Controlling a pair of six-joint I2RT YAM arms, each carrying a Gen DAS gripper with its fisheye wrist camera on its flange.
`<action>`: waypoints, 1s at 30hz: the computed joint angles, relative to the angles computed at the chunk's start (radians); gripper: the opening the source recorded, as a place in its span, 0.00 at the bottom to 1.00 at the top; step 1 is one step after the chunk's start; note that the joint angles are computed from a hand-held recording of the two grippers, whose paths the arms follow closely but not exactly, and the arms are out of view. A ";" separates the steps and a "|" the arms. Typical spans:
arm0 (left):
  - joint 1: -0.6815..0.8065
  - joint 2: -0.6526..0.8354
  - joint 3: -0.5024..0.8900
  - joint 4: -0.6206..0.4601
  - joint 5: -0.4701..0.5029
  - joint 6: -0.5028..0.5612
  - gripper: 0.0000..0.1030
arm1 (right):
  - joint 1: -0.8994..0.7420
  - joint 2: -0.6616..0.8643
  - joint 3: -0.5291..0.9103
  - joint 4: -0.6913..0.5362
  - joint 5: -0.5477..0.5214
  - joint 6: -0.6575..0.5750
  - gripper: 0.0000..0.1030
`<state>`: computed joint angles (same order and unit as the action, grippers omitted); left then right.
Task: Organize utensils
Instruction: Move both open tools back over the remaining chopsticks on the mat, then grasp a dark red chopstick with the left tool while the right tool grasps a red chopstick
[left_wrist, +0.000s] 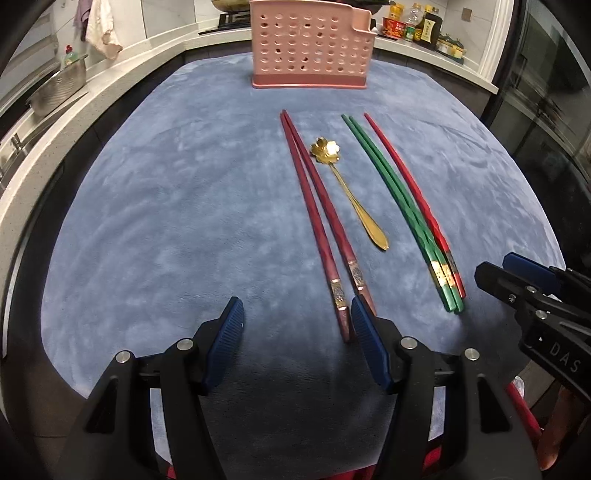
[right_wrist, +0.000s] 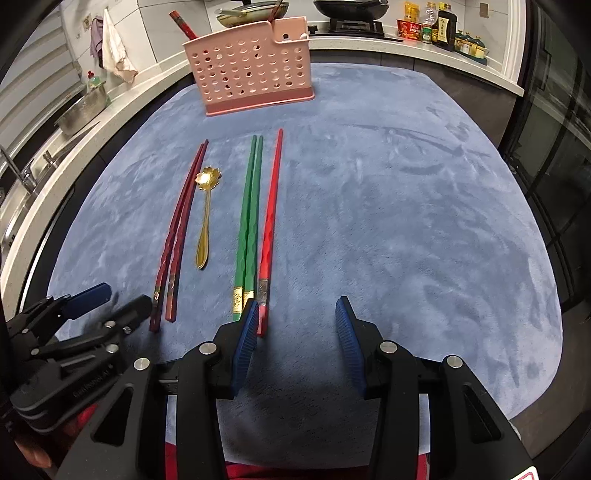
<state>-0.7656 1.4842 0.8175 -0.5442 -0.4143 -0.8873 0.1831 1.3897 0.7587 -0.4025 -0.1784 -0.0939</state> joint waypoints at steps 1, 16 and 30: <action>0.000 0.003 0.000 0.000 0.000 -0.002 0.56 | 0.000 0.001 0.000 0.000 -0.002 -0.001 0.41; 0.015 0.053 0.010 0.022 0.006 0.005 0.48 | -0.009 0.036 0.012 -0.003 -0.020 0.000 0.41; 0.021 0.047 0.000 0.034 0.012 0.003 0.47 | 0.028 0.105 0.036 0.036 -0.011 0.009 0.31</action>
<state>-0.7448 1.5314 0.8171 -0.5107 -0.4020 -0.8843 0.2109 1.4944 0.7946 -0.3666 -0.1891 -0.0848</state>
